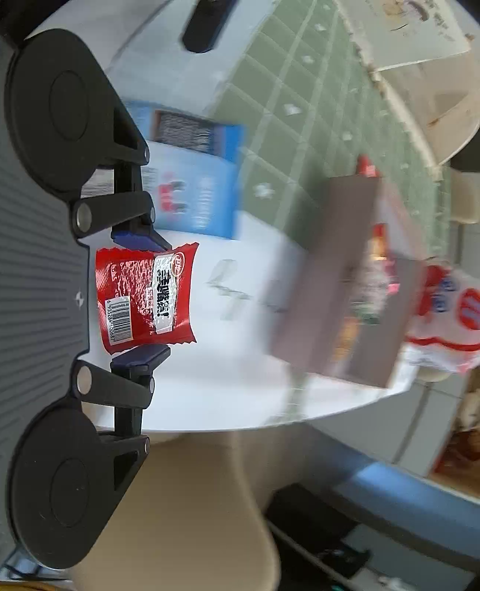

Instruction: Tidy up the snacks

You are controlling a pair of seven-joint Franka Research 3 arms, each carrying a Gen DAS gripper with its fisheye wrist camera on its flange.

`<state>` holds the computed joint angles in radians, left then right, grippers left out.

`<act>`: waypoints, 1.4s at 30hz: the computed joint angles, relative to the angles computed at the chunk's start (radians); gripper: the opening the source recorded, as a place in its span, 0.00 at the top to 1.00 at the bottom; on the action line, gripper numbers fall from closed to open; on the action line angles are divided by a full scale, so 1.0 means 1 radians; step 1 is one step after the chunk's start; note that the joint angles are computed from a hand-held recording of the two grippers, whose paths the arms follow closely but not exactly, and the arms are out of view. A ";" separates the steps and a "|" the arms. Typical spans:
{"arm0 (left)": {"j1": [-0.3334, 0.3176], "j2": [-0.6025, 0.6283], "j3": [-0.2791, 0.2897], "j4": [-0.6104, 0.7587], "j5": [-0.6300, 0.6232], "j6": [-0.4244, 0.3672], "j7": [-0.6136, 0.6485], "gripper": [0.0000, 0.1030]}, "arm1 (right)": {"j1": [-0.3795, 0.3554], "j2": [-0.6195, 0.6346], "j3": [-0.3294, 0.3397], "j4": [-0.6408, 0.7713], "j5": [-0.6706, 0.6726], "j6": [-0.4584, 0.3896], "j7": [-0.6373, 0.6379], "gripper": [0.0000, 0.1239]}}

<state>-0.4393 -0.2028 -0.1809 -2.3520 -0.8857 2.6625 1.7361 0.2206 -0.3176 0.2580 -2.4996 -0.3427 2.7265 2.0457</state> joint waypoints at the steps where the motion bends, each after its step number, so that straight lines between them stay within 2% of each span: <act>1: 0.002 0.001 0.001 -0.005 -0.012 0.003 -0.020 0.79 | 0.022 -0.002 -0.012 -0.005 0.040 -0.004 -0.011 0.57; 3: 0.007 0.001 0.003 -0.019 -0.042 0.018 -0.061 0.79 | 0.071 -0.001 -0.027 -0.007 0.107 0.021 -0.050 0.58; 5: 0.019 0.008 0.000 -0.029 -0.036 0.039 -0.116 0.78 | 0.159 0.018 -0.076 0.004 0.265 0.060 -0.148 0.58; 6: 0.023 0.010 -0.002 -0.032 -0.031 0.058 -0.130 0.79 | 0.174 0.031 -0.076 0.014 0.310 0.075 -0.172 0.58; 8: 0.028 0.020 -0.005 -0.029 -0.013 0.110 -0.146 0.78 | 0.127 0.054 -0.028 0.031 0.250 0.100 -0.129 0.58; 9: 0.044 0.026 -0.018 -0.026 0.057 0.132 -0.206 0.78 | 0.096 0.057 -0.002 0.033 0.202 0.105 -0.094 0.58; 11: 0.105 0.018 -0.071 -0.027 0.349 0.154 -0.424 0.78 | -0.011 0.054 0.081 0.037 0.009 0.092 0.041 0.58; 12: 0.131 0.007 -0.096 -0.025 0.479 0.142 -0.507 0.78 | -0.055 0.052 0.113 0.035 -0.096 0.085 0.105 0.57; 13: 0.148 0.001 -0.118 -0.013 0.585 0.113 -0.570 0.78 | -0.072 0.059 0.117 0.038 -0.153 0.081 0.135 0.56; 15: 0.147 -0.005 -0.143 0.022 0.714 0.030 -0.639 0.78 | -0.035 0.049 0.060 0.013 -0.125 0.105 0.116 0.49; 20: 0.084 0.054 -0.184 0.127 0.945 -0.119 -0.726 0.74 | 0.099 0.020 -0.100 -0.080 0.171 0.218 -0.078 0.41; 25: 0.024 0.143 -0.200 0.231 1.186 -0.265 -0.861 0.73 | 0.166 -0.001 -0.163 -0.147 0.317 0.319 -0.253 0.40; 26: 0.013 0.154 -0.197 0.248 1.206 -0.284 -0.879 0.73 | 0.194 0.003 -0.190 -0.150 0.356 0.333 -0.288 0.39; 30: -0.009 0.168 -0.175 0.264 1.194 -0.289 -0.933 0.67 | 0.392 -0.008 -0.382 -0.166 0.563 0.366 -0.462 0.38; 35: -0.024 0.182 -0.169 0.279 1.169 -0.260 -0.974 0.65 | 0.509 -0.041 -0.504 -0.169 0.728 0.348 -0.591 0.38; 38: -0.039 0.205 -0.176 0.304 1.200 -0.281 -0.978 0.64 | 0.512 -0.070 -0.515 -0.180 0.794 0.347 -0.624 0.38; 40: -0.054 0.223 -0.183 0.320 1.271 -0.316 -0.972 0.65 | 0.459 -0.083 -0.464 -0.189 0.794 0.364 -0.625 0.38; 42: -0.071 0.226 -0.188 0.326 1.369 -0.365 -0.961 0.65 | 0.371 -0.095 -0.377 -0.198 0.767 0.374 -0.618 0.38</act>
<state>-0.5098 0.0231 -0.3687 -2.0259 0.4833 2.2970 0.7749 0.5911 -0.4122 -0.1193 -2.6976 0.4246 3.1005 1.4275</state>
